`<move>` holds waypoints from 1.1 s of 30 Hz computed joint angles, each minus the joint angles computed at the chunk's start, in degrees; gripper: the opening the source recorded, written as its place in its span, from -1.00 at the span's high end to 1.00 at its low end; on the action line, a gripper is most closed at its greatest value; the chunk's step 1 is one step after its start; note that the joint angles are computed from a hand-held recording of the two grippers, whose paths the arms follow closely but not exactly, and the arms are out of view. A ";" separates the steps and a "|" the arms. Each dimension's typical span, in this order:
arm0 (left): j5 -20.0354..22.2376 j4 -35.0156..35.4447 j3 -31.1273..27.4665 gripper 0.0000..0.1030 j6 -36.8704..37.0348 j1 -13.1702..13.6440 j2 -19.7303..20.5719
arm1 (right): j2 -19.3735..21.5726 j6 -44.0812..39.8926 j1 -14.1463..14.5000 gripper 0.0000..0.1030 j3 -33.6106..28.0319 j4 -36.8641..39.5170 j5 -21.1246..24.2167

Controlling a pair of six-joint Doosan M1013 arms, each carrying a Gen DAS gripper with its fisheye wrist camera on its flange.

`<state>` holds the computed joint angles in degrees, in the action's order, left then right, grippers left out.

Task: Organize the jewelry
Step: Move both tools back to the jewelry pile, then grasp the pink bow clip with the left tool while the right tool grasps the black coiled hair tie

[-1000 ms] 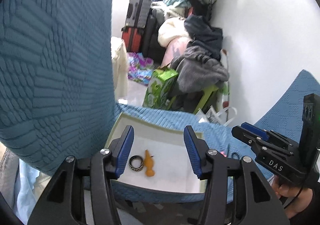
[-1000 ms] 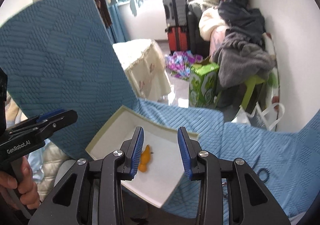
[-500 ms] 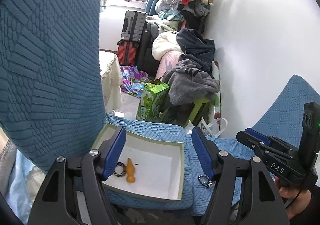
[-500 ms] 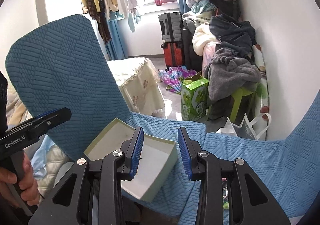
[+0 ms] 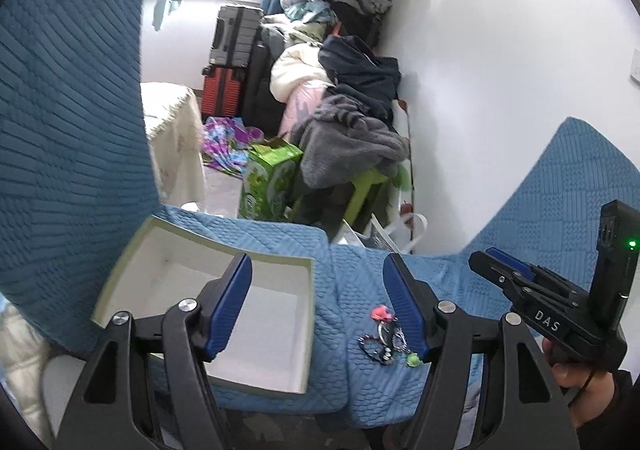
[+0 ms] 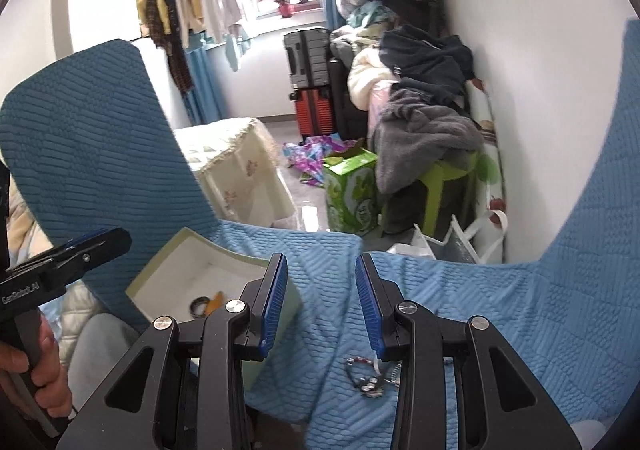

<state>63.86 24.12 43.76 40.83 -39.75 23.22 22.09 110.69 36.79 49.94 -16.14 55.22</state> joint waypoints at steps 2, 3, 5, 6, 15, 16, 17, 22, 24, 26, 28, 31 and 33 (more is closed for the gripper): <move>-0.43 -1.41 -0.10 -0.33 0.60 -0.20 0.47 | -0.82 1.64 -0.64 0.35 1.77 -0.42 -0.27; -0.68 -2.30 -0.26 -0.33 1.05 -0.23 0.81 | -1.29 2.65 -1.01 0.35 2.79 -0.83 -0.36; -0.19 -3.28 -0.75 -0.32 1.58 -0.50 1.49 | -2.08 4.58 -1.36 0.35 4.59 -2.98 -0.37; 0.45 -4.12 -1.38 -0.32 2.32 -0.57 2.11 | -2.31 5.46 -1.44 0.35 5.21 -4.16 -0.29; -0.51 -13.40 -1.25 -0.21 7.45 -0.76 5.11 | -5.16 11.21 -4.60 0.36 14.14 -4.01 -1.34; -0.49 -14.65 -1.27 -0.17 8.05 -0.66 5.57 | -5.24 11.37 -4.99 0.36 14.87 -3.50 -1.14; -0.17 -15.77 -1.61 -0.15 8.44 -0.57 6.12 | -5.45 11.54 -5.42 0.37 15.89 -3.05 -1.19; 0.64 -21.03 -3.07 -0.02 10.11 0.14 8.97 | -5.33 12.00 -7.81 0.39 18.24 0.85 -0.12; 1.95 -23.03 -4.88 0.06 10.60 0.58 10.79 | -5.00 11.62 -8.62 0.39 18.50 2.26 -0.39; 3.03 -24.00 -6.62 0.10 11.11 0.85 12.34 | -4.23 10.24 -9.45 0.42 18.03 4.28 -0.07; 4.48 -24.27 -9.25 0.12 11.50 0.99 14.23 | -3.30 8.35 -10.16 0.45 17.30 6.09 0.13; 6.64 -24.73 -13.25 0.12 12.70 1.16 17.12 | -1.72 6.19 -10.76 0.47 15.74 7.20 1.41; 8.05 -25.24 -15.61 0.14 13.72 1.32 18.77 | -0.62 5.37 -11.19 0.49 14.67 7.62 2.31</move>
<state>71.91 -1.13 28.15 54.55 -38.43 41.99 21.47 116.06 25.60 64.60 -8.52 57.52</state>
